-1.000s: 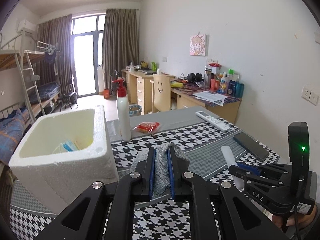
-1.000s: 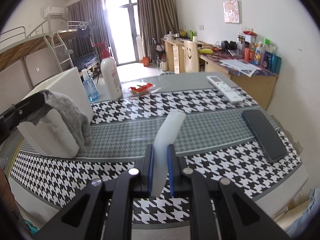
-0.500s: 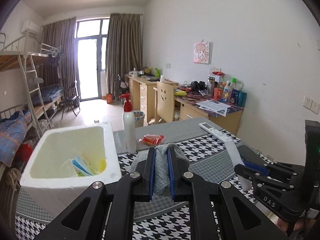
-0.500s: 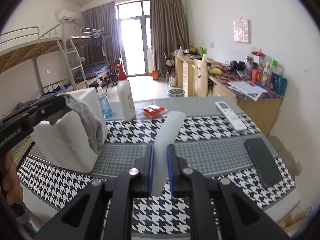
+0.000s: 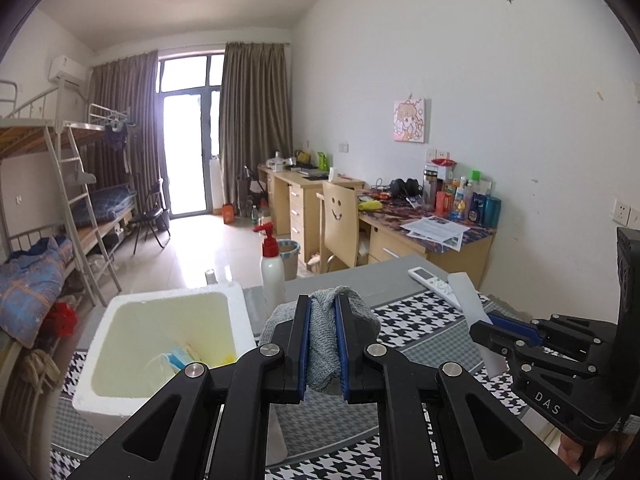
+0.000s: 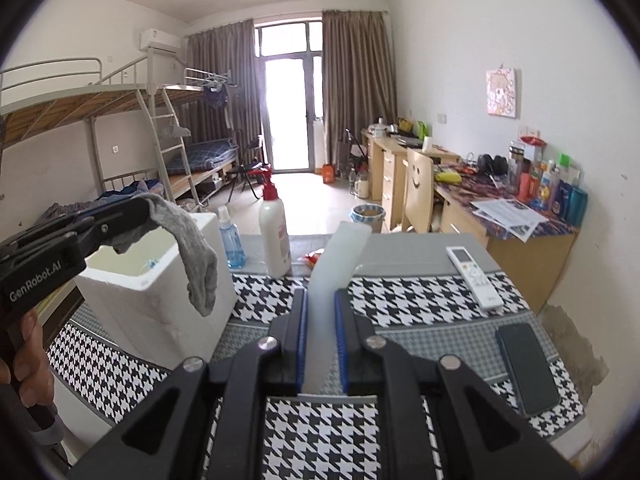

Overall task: Organize soft objects
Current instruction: 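Lower the grey cloth into the foam box and open the left gripper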

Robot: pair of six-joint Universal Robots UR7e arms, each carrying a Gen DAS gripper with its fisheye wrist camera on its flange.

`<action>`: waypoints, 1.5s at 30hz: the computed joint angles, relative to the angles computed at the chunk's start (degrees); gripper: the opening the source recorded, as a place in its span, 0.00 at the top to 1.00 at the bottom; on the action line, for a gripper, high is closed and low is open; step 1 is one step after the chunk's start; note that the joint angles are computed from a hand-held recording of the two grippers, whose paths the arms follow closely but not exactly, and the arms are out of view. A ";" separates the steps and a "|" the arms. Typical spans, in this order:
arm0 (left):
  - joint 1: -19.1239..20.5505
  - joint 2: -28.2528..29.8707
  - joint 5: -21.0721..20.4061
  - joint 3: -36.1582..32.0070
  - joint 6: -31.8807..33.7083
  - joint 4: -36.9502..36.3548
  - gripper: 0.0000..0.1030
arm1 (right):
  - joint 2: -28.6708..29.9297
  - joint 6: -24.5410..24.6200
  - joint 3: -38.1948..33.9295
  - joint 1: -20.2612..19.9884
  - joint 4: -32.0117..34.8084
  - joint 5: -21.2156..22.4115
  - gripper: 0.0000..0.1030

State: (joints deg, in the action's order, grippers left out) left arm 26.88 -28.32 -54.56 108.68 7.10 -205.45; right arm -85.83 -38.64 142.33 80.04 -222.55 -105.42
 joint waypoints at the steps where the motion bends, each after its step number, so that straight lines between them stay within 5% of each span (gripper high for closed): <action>1: 0.01 -0.08 0.11 -0.15 0.14 -0.04 0.88 | 0.05 -0.09 -0.17 0.17 -0.08 0.20 0.84; 45: 3.39 -2.34 12.20 -1.11 1.44 -4.32 0.88 | 4.53 -3.02 -6.36 5.95 11.37 8.80 0.84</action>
State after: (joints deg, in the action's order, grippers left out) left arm 30.27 -30.66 -42.35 107.57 8.55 -209.77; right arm -81.30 -41.66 135.97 85.99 -211.18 -96.62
